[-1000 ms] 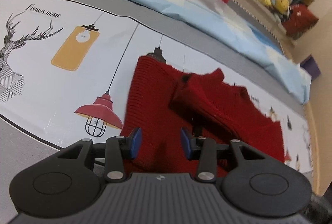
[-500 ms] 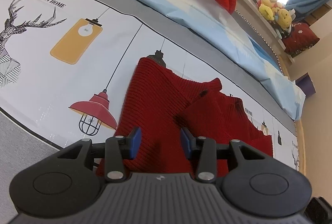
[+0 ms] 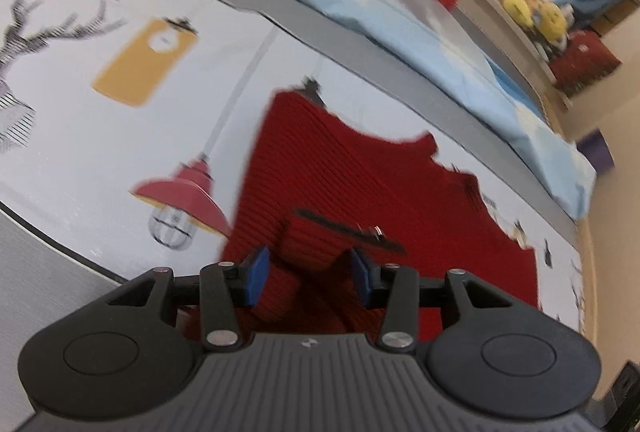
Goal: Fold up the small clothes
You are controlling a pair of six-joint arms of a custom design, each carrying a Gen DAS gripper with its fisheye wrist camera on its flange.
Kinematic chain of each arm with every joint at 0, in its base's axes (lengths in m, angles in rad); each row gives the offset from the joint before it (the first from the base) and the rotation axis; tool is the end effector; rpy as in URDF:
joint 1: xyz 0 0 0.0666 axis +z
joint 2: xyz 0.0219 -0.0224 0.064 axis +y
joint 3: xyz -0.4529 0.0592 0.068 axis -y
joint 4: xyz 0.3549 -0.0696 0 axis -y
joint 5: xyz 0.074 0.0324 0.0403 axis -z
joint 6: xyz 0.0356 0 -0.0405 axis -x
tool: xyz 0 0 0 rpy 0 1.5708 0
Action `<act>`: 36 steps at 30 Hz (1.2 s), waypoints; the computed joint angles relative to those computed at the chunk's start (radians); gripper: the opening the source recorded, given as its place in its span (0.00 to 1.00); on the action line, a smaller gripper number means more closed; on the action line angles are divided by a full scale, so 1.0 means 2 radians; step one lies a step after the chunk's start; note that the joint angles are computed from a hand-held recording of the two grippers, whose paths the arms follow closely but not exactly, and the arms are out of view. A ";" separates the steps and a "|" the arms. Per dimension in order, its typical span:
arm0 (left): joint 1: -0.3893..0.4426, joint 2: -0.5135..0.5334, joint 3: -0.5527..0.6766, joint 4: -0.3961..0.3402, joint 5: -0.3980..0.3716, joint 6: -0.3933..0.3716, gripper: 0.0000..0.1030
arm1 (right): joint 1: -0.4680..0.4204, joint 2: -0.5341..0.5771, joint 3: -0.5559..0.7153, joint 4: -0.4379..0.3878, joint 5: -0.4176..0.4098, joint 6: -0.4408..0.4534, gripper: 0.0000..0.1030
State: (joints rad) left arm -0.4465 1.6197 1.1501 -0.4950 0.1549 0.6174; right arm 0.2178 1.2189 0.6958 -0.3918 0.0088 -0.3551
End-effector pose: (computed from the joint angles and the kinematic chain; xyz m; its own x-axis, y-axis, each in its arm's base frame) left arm 0.4398 -0.2171 0.3292 -0.8973 -0.2046 -0.3912 -0.0166 0.9011 -0.4332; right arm 0.2967 0.0649 0.3149 -0.7988 0.1793 -0.5742 0.0714 0.9761 0.2055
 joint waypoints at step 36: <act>0.010 0.017 0.008 0.012 0.021 -0.123 0.59 | -0.081 -0.020 -0.006 -0.036 0.095 -0.127 0.49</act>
State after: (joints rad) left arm -0.4271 1.6547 1.1652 -0.4704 0.1968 0.3706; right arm 0.0555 1.1788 0.6834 -0.4629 0.1979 -0.6085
